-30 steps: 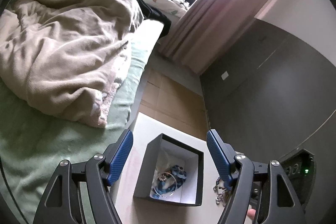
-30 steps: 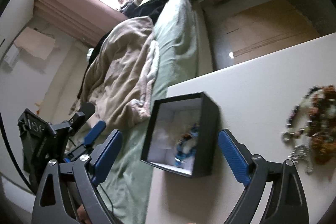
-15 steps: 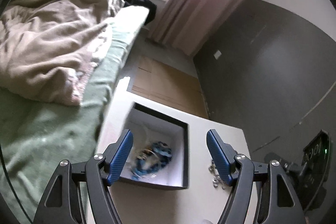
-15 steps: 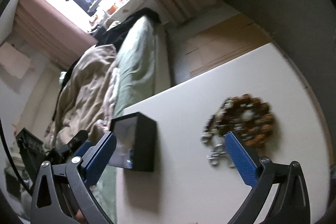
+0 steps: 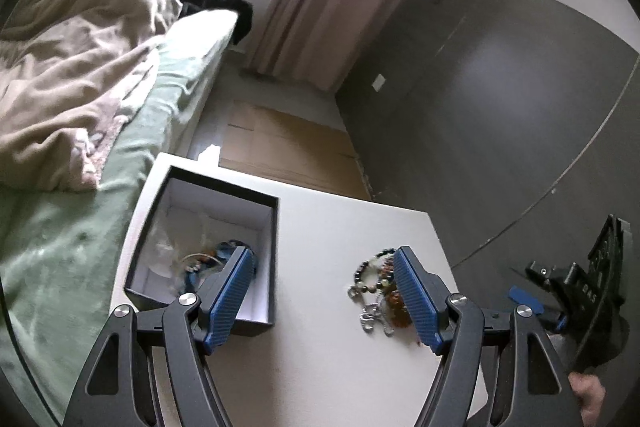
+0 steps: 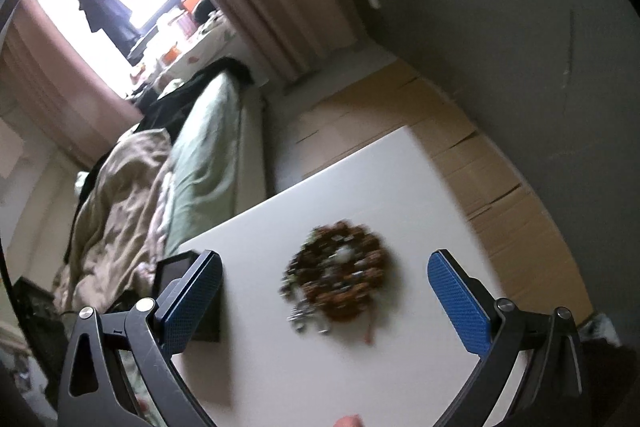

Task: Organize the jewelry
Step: 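Grasp the black-and-white bead strand with the left gripper while the right approaches the brown bracelet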

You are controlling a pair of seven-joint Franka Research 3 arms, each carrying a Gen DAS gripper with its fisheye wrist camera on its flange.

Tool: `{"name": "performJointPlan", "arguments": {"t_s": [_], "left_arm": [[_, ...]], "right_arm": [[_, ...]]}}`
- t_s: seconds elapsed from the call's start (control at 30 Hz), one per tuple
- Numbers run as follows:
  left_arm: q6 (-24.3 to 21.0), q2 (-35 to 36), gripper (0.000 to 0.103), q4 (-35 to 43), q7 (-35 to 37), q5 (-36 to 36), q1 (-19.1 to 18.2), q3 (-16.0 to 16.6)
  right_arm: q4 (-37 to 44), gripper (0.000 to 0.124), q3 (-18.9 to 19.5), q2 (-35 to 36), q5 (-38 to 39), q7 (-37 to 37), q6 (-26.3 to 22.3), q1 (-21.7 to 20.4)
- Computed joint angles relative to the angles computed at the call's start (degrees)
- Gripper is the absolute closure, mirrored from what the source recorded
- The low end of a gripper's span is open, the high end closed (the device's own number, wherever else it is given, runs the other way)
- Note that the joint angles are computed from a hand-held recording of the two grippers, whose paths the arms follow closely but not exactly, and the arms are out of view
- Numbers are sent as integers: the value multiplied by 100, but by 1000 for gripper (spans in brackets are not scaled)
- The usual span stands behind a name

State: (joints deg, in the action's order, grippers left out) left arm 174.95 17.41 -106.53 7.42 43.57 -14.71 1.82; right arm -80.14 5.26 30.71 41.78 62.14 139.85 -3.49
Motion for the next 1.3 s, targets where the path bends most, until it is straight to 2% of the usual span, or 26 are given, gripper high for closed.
{"name": "performJointPlan", "arguments": {"t_s": [0.1, 0.3, 0.4, 0.5, 0.6, 0.7, 0.9, 1.07, 1.3], "left_arm": [[-182, 20, 30, 139, -33, 88, -84, 10], [-549, 244, 30, 534, 602, -359, 108, -388], [-837, 483, 30, 843, 1303, -954, 289, -738], [-979, 774, 30, 1179, 1938, -1453, 369, -941], [-1241, 1087, 34, 1622, 2431, -1838, 335, -1021], [-1536, 1433, 36, 2144, 2893, -2175, 302, -1098], [-2124, 2195, 45, 3256, 3730, -2626, 158, -1176], [-2820, 2956, 57, 4423, 4278, -2933, -8, -1178], [-3837, 3999, 63, 6111, 4709, -3141, -270, -987]], "right_arm": [[241, 21, 9, 154, 133, 6, -195, -195], [424, 25, -56, 267, 52, 159, -416, -284], [591, 25, -121, 372, -114, 452, -590, -265], [870, 27, -102, 572, -157, 713, -902, -335], [1123, 35, -86, 752, -215, 940, -1168, -382], [1296, 37, -74, 880, -266, 1107, -1322, -408], [1898, 53, -27, 1314, -374, 1541, -1886, -483], [2228, 55, 31, 1548, -438, 1774, -2097, -495], [2595, 55, 61, 1770, -561, 1994, -2240, -484]]}}
